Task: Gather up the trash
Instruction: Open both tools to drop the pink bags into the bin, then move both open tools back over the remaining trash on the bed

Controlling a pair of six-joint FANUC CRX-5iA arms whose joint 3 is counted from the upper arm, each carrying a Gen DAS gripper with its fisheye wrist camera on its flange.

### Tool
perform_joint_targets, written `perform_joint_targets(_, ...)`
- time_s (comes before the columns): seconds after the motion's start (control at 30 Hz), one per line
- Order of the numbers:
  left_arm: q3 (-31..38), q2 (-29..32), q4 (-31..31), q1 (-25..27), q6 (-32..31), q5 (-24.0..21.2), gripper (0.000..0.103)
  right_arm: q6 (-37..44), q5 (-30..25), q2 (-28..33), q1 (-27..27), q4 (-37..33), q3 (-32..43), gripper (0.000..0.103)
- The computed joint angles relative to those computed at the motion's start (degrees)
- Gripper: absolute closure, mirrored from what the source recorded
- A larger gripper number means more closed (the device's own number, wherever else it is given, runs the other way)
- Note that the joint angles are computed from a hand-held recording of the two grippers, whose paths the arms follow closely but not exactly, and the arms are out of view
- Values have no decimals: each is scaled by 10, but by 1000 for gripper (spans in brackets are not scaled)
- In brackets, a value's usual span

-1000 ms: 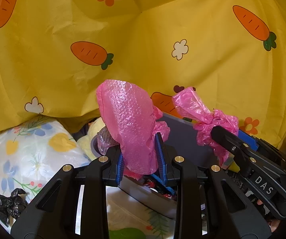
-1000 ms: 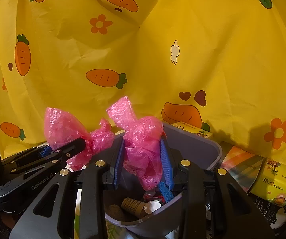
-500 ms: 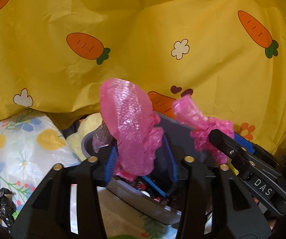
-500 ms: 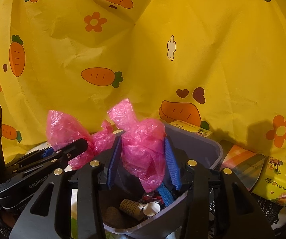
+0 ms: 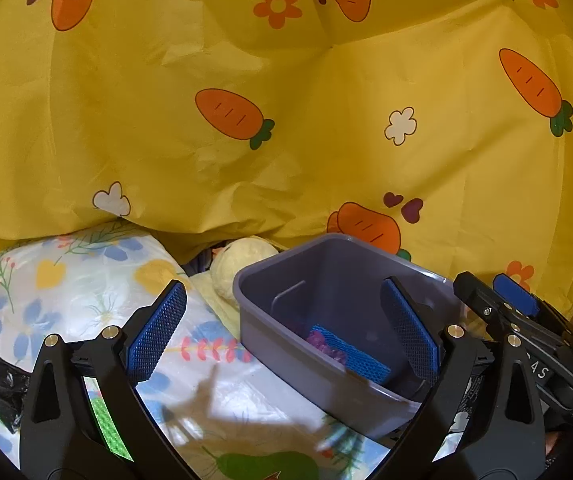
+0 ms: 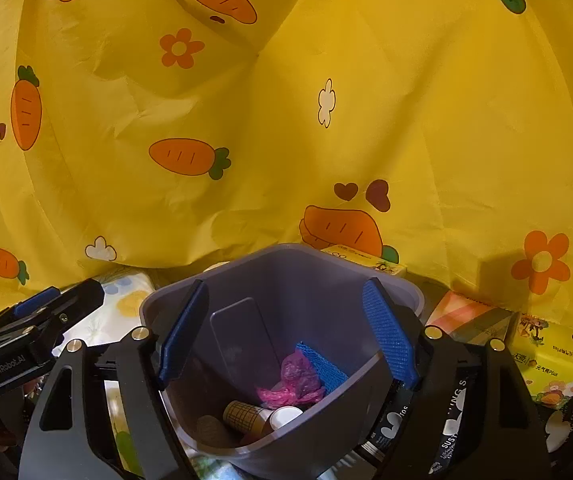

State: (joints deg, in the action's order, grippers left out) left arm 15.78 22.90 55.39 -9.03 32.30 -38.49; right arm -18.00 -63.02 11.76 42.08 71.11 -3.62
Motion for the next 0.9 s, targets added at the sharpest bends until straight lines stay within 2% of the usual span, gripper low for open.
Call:
perform_joint_targets(0.3, -86, -61, 18, 17, -24, 48, 7, 14, -41, 6, 32, 7, 18, 20)
perform_joint_targets(0.43, -120, -88, 24, 33, -23, 56, 7, 23, -58, 12, 49, 4, 30, 19)
perform_joint_targets(0.57, -165, -123, 31, 52, -32, 78, 7, 25, -44, 17, 63, 9, 33, 19)
perform_joint_targets(0.9, -225, -176, -55, 137, 52, 125, 7, 63, 31, 57, 83, 2, 81, 19)
